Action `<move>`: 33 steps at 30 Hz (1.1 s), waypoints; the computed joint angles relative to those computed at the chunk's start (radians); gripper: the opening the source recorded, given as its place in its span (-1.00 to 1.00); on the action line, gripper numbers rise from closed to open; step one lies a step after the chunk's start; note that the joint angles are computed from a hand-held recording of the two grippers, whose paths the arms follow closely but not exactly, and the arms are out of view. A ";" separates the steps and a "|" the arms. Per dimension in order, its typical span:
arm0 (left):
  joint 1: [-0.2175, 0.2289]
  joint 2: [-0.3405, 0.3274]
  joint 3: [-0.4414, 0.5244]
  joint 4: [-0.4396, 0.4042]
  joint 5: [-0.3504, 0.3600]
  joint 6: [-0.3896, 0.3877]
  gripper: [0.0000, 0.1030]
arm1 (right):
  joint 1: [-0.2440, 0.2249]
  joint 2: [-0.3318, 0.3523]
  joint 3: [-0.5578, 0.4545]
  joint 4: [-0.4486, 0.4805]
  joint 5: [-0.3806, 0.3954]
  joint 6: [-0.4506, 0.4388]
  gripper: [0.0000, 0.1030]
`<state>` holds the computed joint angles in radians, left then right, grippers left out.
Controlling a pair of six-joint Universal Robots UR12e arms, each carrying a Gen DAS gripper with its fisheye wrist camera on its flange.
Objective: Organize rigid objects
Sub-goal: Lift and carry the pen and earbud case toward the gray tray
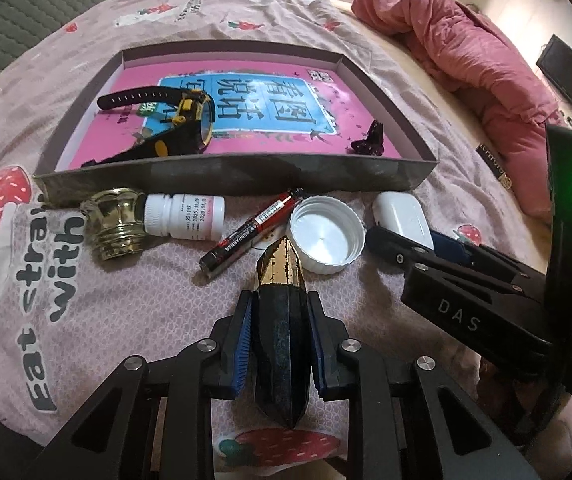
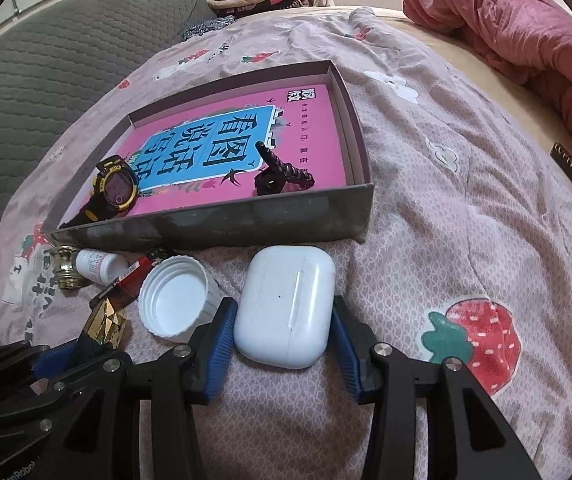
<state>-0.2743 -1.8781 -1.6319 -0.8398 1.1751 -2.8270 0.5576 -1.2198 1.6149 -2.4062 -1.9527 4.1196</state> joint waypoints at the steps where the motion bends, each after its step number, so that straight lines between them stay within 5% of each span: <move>1: 0.003 0.003 -0.001 0.001 0.000 0.002 -0.51 | 0.000 -0.001 0.001 -0.001 0.000 0.001 -0.11; 17: 0.016 0.032 -0.012 0.054 -0.002 -0.001 -0.51 | 0.034 -0.002 -0.001 -0.126 -0.090 -0.093 -0.12; 19: 0.016 0.034 -0.013 0.067 -0.001 0.002 -0.51 | 0.036 0.001 -0.002 -0.145 -0.094 -0.110 -0.19; 20: 0.016 0.033 -0.011 0.068 -0.003 0.001 -0.51 | 0.037 0.002 -0.004 -0.153 -0.096 -0.121 -0.44; 21: 0.015 0.031 -0.008 0.069 -0.003 -0.001 -0.51 | 0.039 0.005 -0.010 -0.148 -0.107 -0.131 -0.57; 26: 0.013 0.024 0.000 0.072 0.009 -0.014 -0.51 | 0.034 0.017 -0.035 -0.051 -0.098 -0.130 -0.58; 33: 0.017 0.016 0.006 0.061 0.009 -0.030 -0.51 | 0.024 0.010 -0.016 -0.079 -0.070 -0.105 -0.58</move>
